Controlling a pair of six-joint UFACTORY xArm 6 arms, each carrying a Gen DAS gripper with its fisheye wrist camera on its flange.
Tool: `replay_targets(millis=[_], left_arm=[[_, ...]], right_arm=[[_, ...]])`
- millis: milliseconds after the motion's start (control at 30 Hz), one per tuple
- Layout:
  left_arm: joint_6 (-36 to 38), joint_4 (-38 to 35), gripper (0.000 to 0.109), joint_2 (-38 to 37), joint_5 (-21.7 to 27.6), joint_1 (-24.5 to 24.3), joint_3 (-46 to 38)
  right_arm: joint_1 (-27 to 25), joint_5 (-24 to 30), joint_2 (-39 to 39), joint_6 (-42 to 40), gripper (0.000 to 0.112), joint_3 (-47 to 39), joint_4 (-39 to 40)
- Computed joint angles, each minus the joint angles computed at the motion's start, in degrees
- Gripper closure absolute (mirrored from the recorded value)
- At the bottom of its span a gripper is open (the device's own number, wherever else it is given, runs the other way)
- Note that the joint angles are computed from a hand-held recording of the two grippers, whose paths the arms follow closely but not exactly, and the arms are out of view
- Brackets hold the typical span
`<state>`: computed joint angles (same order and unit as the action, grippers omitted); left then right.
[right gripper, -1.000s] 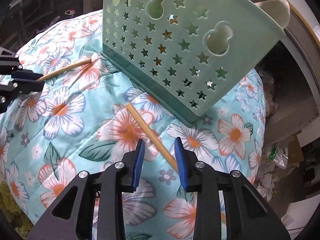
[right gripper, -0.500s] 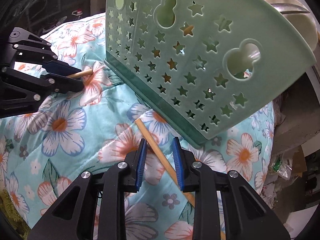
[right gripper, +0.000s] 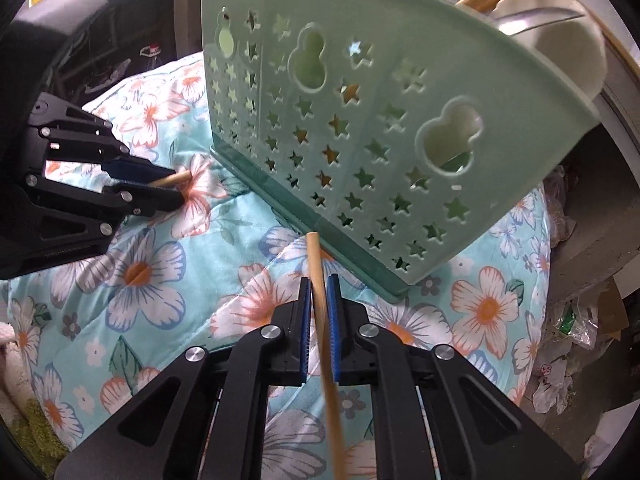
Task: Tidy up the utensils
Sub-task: 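Close the right tool on a wooden chopstick beside the green holder, then raise both held chopsticks above the green holder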
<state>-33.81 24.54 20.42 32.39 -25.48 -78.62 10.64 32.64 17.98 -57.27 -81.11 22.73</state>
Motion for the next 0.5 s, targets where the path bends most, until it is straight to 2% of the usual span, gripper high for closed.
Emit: replay_targets(millis=[500], left_arm=[[-0.4,0.5,0.093,-0.4,-0.3,-0.1,0.6]], right_arm=[[-0.8,0.6,-5.3,-3.4,0.105,2.3,10.1]])
